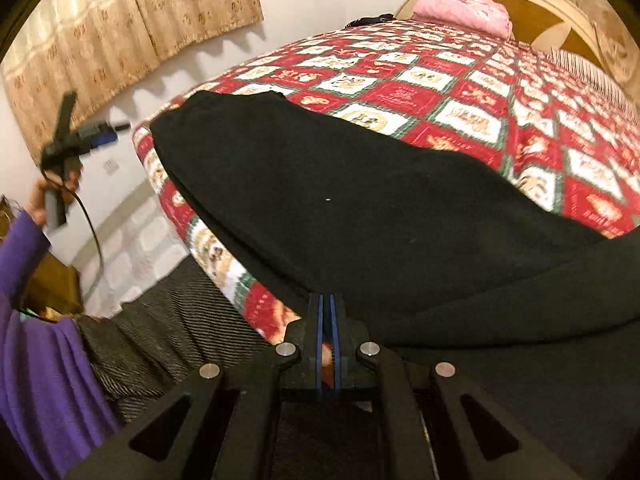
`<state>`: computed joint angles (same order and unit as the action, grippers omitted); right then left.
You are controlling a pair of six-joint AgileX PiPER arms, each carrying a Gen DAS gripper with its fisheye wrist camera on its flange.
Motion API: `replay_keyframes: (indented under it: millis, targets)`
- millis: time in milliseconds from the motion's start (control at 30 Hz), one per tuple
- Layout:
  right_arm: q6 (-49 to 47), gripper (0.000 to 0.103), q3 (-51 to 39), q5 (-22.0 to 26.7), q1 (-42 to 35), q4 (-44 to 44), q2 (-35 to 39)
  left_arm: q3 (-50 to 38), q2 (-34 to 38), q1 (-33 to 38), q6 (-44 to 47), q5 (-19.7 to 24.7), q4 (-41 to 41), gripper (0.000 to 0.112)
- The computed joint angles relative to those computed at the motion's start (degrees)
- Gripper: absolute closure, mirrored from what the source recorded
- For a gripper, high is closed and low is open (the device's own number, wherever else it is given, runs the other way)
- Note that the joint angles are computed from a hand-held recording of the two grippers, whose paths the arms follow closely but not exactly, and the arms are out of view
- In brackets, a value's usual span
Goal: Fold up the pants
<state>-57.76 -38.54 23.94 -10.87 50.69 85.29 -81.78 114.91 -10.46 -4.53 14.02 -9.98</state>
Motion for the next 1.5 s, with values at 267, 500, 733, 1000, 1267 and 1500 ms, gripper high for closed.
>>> replay_keyframes:
  millis: [267, 500, 733, 1000, 1267, 1500]
  targets:
    - [-17.92, 0.062, -7.94, 20.40, -11.65, 34.83, 4.98, -21.15, 9.98, -10.93, -19.91, 5.10, 23.92, 0.027]
    - [-9.58, 0.018, -29.15, 12.85, 0.85, 34.71, 21.88, -21.03, 16.02, -18.27, -53.76, 10.22, 53.97, 0.027]
    - [13.89, 0.018, -50.92, 11.48, 9.61, 10.03, 38.69, -11.72, 16.02, -22.29, -82.77, 14.47, 83.38, 0.026]
    - [9.90, 0.018, -52.83, 19.06, 7.62, 16.98, 41.83, -12.17, 16.22, -21.69, -81.79, 13.74, 82.19, 0.024]
    - [20.21, 0.017, -68.54, 20.36, 10.07, 10.96, 50.52, -13.56, 17.29, -22.30, -80.92, 14.91, 81.10, 0.023]
    - [24.64, 0.020, -69.76, 27.05, 0.27, 22.09, 53.42, -12.74, 17.10, -21.99, -81.74, 13.96, 82.66, 0.022]
